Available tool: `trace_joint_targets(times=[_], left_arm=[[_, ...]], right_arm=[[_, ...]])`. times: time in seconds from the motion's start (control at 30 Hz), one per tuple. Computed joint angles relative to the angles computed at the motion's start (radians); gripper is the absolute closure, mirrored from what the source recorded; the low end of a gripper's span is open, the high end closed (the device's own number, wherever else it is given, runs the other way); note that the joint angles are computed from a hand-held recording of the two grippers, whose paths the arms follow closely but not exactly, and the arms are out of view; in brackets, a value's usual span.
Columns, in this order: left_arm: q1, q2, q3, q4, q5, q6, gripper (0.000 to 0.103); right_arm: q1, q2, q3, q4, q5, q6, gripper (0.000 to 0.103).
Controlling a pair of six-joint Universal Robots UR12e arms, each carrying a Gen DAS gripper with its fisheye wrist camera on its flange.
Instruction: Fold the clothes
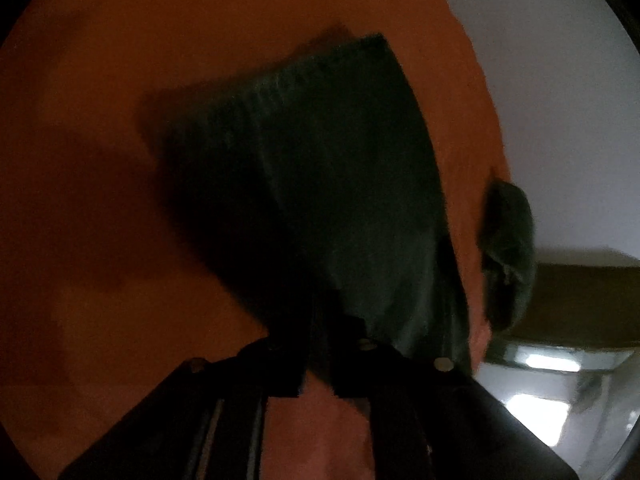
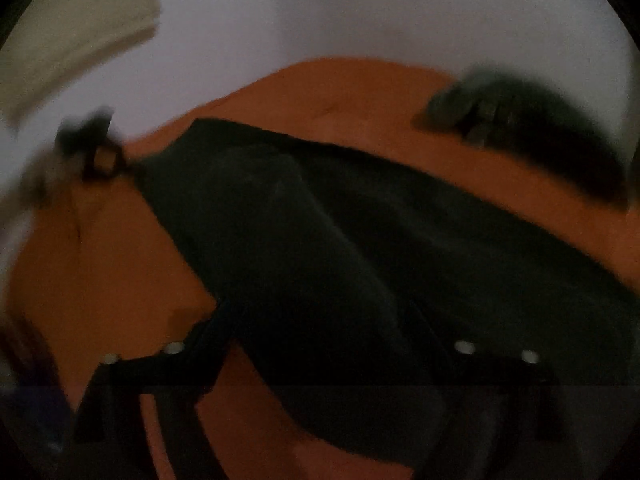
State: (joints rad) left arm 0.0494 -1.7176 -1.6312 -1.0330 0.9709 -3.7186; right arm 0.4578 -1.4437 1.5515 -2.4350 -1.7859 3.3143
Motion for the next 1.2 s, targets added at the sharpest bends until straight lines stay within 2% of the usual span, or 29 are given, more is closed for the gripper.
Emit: trace_joint_targets(times=[0.03, 0.13, 0.2, 0.23, 0.3, 0.33, 0.37, 0.43, 0.47, 0.5, 0.6, 0.63, 0.73, 0.8, 0.87, 0.9, 0.97, 1.07, 1.13, 1.2], left_arm=[[-0.001, -0.008, 0.007, 0.005, 0.022, -0.025, 0.077], [0.012, -0.009, -0.023, 0.067, 0.003, -0.12, 0.076], [0.025, 0.001, -0.061, 0.132, -0.035, -0.188, 0.076], [0.031, 0.006, -0.08, 0.167, -0.05, -0.224, 0.076], [0.045, 0.027, -0.127, 0.249, -0.069, -0.353, 0.076], [0.047, 0.037, -0.135, 0.253, -0.057, -0.382, 0.076], [0.046, 0.048, -0.132, 0.226, -0.027, -0.377, 0.076], [0.043, 0.064, -0.123, 0.175, 0.025, -0.362, 0.057], [0.045, 0.067, -0.122, 0.163, 0.022, -0.345, 0.053], [0.057, 0.069, -0.136, 0.191, -0.021, -0.358, 0.049], [0.091, 0.048, -0.209, 0.433, -0.229, -0.539, 0.044], [0.093, 0.038, -0.217, 0.481, -0.26, -0.581, 0.044], [0.077, 0.033, -0.209, 0.452, -0.21, -0.557, 0.044], [0.068, 0.033, -0.215, 0.486, -0.178, -0.567, 0.045], [0.058, 0.038, -0.211, 0.478, -0.13, -0.546, 0.076], [0.052, 0.041, -0.195, 0.431, -0.098, -0.495, 0.097], [0.047, 0.041, -0.176, 0.387, -0.077, -0.435, 0.097], [0.041, 0.046, -0.16, 0.377, -0.039, -0.405, 0.098], [0.037, 0.055, -0.155, 0.372, -0.011, -0.371, 0.098], [0.049, 0.061, -0.16, 0.339, -0.027, -0.339, 0.097]], right_arm=[[0.026, 0.003, 0.001, 0.008, -0.062, -0.036, 0.046], [0.094, 0.021, -0.001, 0.037, -0.236, -0.137, 0.067], [0.123, 0.047, -0.022, 0.056, -0.313, -0.198, 0.073], [0.128, 0.051, -0.022, 0.052, -0.311, -0.209, 0.073], [0.124, 0.043, -0.022, 0.052, -0.269, -0.189, 0.073], [0.121, 0.045, -0.03, 0.062, -0.241, -0.168, 0.073], [0.119, 0.048, -0.038, 0.074, -0.219, -0.145, 0.073], [0.118, 0.055, -0.051, 0.096, -0.182, -0.101, 0.073], [0.118, 0.058, -0.055, 0.105, -0.167, -0.081, 0.073], [0.125, 0.055, -0.054, 0.114, -0.16, -0.061, 0.073], [0.111, 0.063, -0.058, 0.122, -0.133, -0.047, 0.073], [0.107, 0.066, -0.06, 0.127, -0.124, -0.048, 0.073], [0.096, 0.074, -0.07, 0.142, -0.104, -0.054, 0.073], [0.093, 0.076, -0.078, 0.146, -0.108, -0.057, 0.073], [0.095, 0.077, -0.08, 0.134, -0.125, -0.075, 0.073], [0.096, 0.079, -0.082, 0.127, -0.135, -0.092, 0.073], [0.106, 0.086, -0.086, 0.114, -0.181, -0.142, 0.073], [0.117, 0.107, -0.107, 0.089, -0.243, -0.229, 0.073], [0.119, 0.115, -0.116, 0.071, -0.244, -0.253, 0.073], [0.117, 0.117, -0.121, 0.073, -0.218, -0.234, 0.073]])
